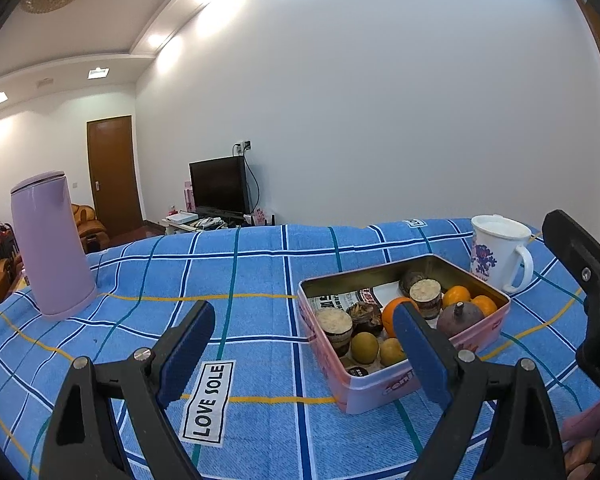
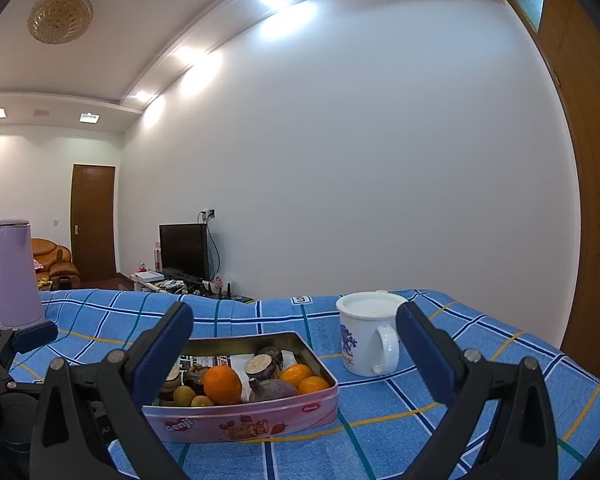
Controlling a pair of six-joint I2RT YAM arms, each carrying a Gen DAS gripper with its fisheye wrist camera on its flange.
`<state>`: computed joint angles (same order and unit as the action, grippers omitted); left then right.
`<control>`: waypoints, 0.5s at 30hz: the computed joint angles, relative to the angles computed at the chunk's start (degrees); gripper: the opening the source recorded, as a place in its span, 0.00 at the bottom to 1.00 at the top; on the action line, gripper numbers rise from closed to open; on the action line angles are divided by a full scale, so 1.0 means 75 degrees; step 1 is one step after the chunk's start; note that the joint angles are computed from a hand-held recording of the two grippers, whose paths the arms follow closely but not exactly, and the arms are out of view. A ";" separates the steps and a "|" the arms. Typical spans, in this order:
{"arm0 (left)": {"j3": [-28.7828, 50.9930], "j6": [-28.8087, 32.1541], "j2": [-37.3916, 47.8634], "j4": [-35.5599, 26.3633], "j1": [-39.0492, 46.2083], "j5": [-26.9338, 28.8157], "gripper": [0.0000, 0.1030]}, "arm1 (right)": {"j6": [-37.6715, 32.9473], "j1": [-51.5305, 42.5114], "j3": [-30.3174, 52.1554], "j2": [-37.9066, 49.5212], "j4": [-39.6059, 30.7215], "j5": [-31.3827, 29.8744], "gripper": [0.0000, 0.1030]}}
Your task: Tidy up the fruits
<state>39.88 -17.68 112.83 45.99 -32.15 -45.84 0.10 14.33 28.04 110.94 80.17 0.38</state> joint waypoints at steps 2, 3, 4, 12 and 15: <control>-0.0030 0.0018 -0.0004 0.0065 -0.0006 -0.0003 0.89 | 0.0025 -0.0018 -0.0006 0.0002 0.0006 -0.0007 1.00; -0.0043 0.0026 -0.0014 0.0085 -0.0011 0.0000 0.89 | 0.0035 -0.0026 -0.0009 0.0000 0.0008 -0.0011 1.00; -0.0043 0.0016 -0.0016 0.0076 -0.0022 -0.0022 0.89 | 0.0047 -0.0028 -0.0015 0.0005 0.0022 -0.0010 1.00; -0.0064 0.0024 -0.0003 0.0120 -0.0115 -0.0187 0.89 | 0.0072 -0.0041 -0.0107 0.0011 0.0193 0.0004 1.00; -0.0031 0.0019 0.0008 0.0063 -0.0119 -0.0169 0.89 | 0.0078 -0.0038 -0.0135 -0.0016 0.0171 0.0001 1.00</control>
